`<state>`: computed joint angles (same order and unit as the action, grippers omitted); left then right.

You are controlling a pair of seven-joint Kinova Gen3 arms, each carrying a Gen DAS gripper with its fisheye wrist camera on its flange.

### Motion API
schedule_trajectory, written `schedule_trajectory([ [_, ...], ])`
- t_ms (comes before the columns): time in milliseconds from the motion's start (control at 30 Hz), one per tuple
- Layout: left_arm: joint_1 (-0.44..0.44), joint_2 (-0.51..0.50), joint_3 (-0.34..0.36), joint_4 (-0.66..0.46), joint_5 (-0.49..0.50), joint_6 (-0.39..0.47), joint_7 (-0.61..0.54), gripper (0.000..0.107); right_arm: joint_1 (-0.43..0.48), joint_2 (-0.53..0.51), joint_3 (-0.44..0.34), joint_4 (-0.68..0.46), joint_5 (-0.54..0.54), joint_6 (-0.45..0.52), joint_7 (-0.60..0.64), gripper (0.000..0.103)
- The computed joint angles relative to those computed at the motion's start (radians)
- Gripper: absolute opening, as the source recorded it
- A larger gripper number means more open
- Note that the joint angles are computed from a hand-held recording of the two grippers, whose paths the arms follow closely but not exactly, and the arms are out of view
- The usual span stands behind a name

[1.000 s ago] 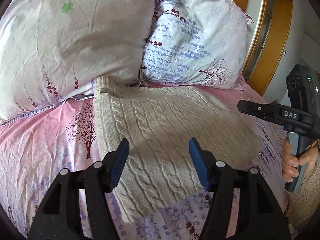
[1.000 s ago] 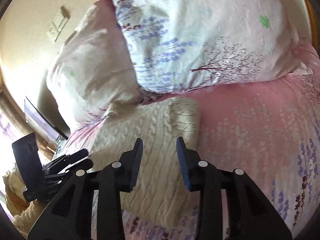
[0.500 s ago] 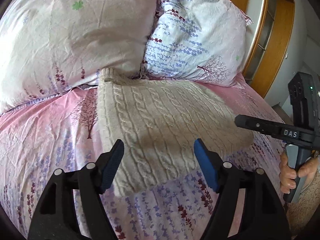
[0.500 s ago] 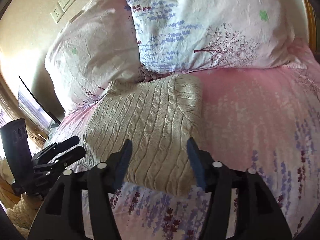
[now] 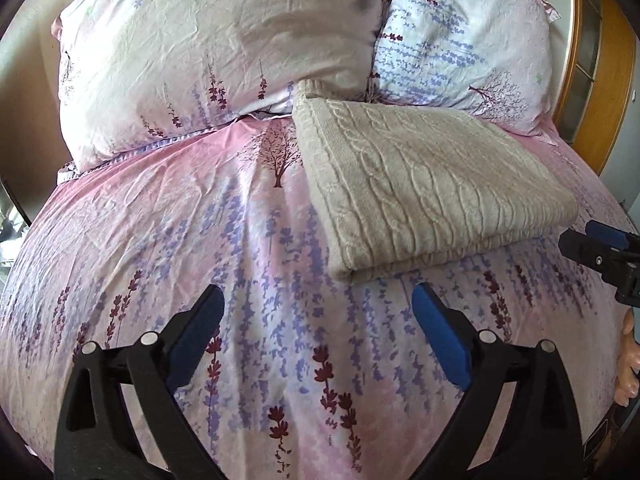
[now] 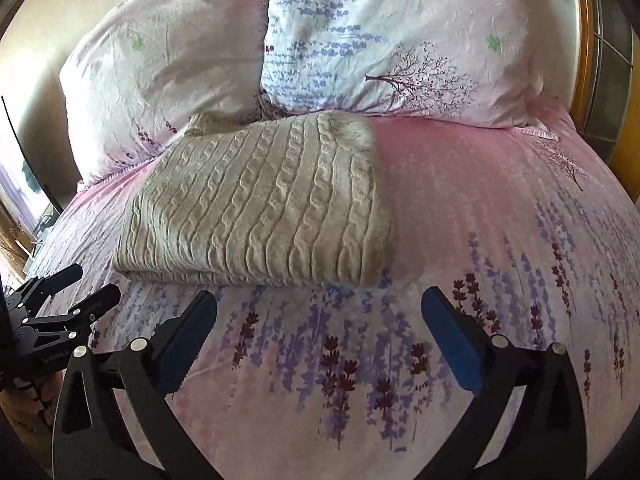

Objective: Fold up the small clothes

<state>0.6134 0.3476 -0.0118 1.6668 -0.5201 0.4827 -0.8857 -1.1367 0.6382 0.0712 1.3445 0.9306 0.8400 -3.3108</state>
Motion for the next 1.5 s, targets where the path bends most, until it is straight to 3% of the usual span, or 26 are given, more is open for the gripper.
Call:
schedule_trajectory([
  [267,-0.053,0.055,0.05,-0.075,0.097,0.105,-0.085,0.098,0.008,0.072,-0.012,-0.109,-0.096,0.089,0.11,0.102],
  [400,-0.077,0.059,0.06,-0.081,0.147,0.106,-0.127,0.1,-0.003,0.093,0.0,-0.148,-0.121,0.129,0.151,0.102],
  [933,-0.065,0.065,0.045,-0.089,0.166,0.11,-0.147,0.101,0.009,0.126,0.005,-0.214,-0.21,0.188,0.236,0.102],
  [1500,-0.064,0.063,0.041,-0.087,0.171,0.109,-0.151,0.101,0.004,0.127,0.014,-0.213,-0.217,0.185,0.24,0.102],
])
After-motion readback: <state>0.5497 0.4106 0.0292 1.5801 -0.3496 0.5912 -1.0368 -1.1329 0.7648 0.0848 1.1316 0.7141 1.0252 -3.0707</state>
